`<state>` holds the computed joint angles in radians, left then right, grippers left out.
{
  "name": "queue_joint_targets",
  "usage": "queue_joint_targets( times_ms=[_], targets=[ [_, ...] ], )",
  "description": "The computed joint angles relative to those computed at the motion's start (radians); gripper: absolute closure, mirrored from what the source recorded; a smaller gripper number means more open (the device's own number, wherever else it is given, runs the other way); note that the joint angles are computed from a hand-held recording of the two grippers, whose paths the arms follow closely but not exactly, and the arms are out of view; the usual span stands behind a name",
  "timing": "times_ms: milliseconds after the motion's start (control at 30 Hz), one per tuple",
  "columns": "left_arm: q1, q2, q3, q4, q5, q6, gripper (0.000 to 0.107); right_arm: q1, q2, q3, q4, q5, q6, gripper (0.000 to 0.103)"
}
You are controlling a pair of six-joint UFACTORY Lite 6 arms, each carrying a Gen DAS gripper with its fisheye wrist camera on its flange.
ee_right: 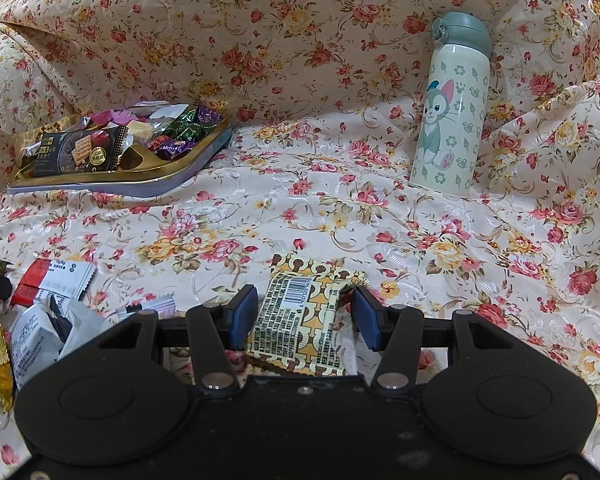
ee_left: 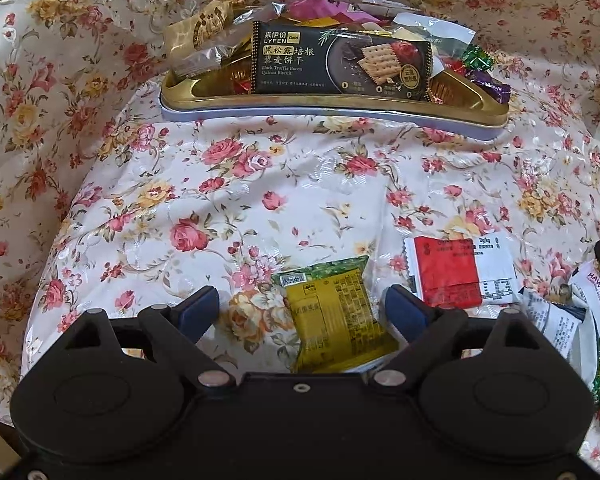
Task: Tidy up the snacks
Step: 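Move left tool onto olive-yellow pack while right tool holds patterned pack, then close the left tool on the olive-yellow snack pack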
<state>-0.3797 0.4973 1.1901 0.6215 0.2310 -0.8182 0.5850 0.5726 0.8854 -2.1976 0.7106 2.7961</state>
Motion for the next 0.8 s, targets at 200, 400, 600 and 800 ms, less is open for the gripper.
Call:
queue_joint_targets(
  times_ms=[200, 400, 600, 800],
  targets=[
    [-0.001, -0.032, -0.046, 0.134, -0.034, -0.158, 0.034, -0.001, 0.001, 0.000, -0.001, 0.001, 0.001, 0.048],
    [0.004, -0.073, -0.078, 0.083, -0.055, -0.108, 0.058, 0.000, 0.001, 0.000, -0.001, 0.001, 0.001, 0.048],
    [0.018, -0.143, -0.156, -0.188, -0.095, 0.142, 0.058, 0.000, 0.001, 0.000, -0.001, 0.001, 0.001, 0.048],
    [0.005, -0.237, -0.273, -0.296, -0.121, 0.256, 0.058, 0.000, 0.001, 0.000, -0.002, 0.001, 0.002, 0.048]
  ],
)
